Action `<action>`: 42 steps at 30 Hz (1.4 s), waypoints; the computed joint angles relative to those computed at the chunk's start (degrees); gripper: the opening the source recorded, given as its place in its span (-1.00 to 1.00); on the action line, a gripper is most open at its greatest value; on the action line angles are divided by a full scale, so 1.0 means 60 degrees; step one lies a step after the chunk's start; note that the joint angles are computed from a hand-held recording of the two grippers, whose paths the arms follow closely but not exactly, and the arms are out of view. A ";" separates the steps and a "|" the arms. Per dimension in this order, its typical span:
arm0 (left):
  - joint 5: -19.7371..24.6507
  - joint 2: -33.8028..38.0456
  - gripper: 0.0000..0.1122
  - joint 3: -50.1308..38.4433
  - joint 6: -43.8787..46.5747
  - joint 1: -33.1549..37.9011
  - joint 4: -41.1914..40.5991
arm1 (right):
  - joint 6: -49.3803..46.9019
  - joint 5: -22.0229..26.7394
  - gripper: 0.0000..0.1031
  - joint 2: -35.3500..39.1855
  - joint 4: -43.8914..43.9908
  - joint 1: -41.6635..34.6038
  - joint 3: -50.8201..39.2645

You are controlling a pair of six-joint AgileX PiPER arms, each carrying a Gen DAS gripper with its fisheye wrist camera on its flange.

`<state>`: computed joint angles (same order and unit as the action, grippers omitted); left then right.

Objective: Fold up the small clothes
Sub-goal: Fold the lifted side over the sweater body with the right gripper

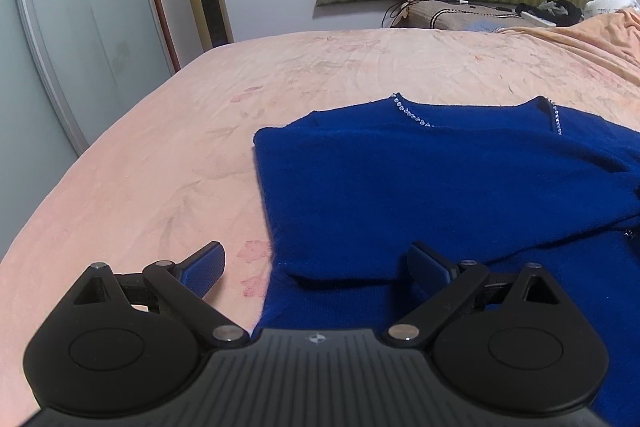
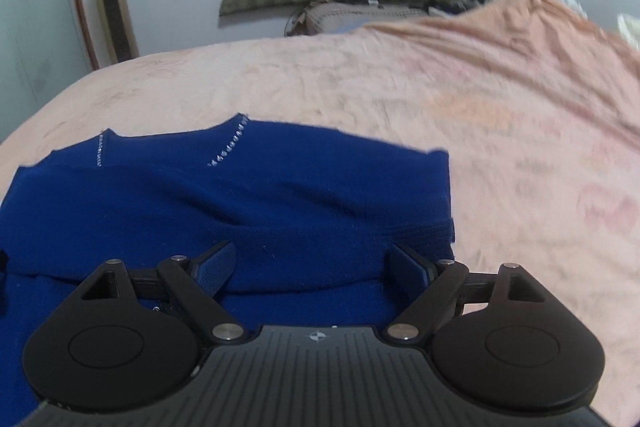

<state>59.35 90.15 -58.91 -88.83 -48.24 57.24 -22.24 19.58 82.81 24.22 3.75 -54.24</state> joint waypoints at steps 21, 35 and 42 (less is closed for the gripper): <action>0.0063 -0.0762 0.76 0.1640 0.0272 -0.0080 0.0951 | -0.5657 0.4142 0.65 0.0029 0.7934 -0.3892 0.0710; -0.0320 -0.1332 0.79 0.2167 -0.1572 0.1271 0.0900 | -0.4754 0.3802 -0.74 0.1244 0.8718 -0.3716 0.0073; -0.0680 -0.1545 0.80 0.2378 -0.1546 0.1449 0.0712 | -0.4049 0.2454 -0.77 0.0745 0.6972 -0.2683 0.0096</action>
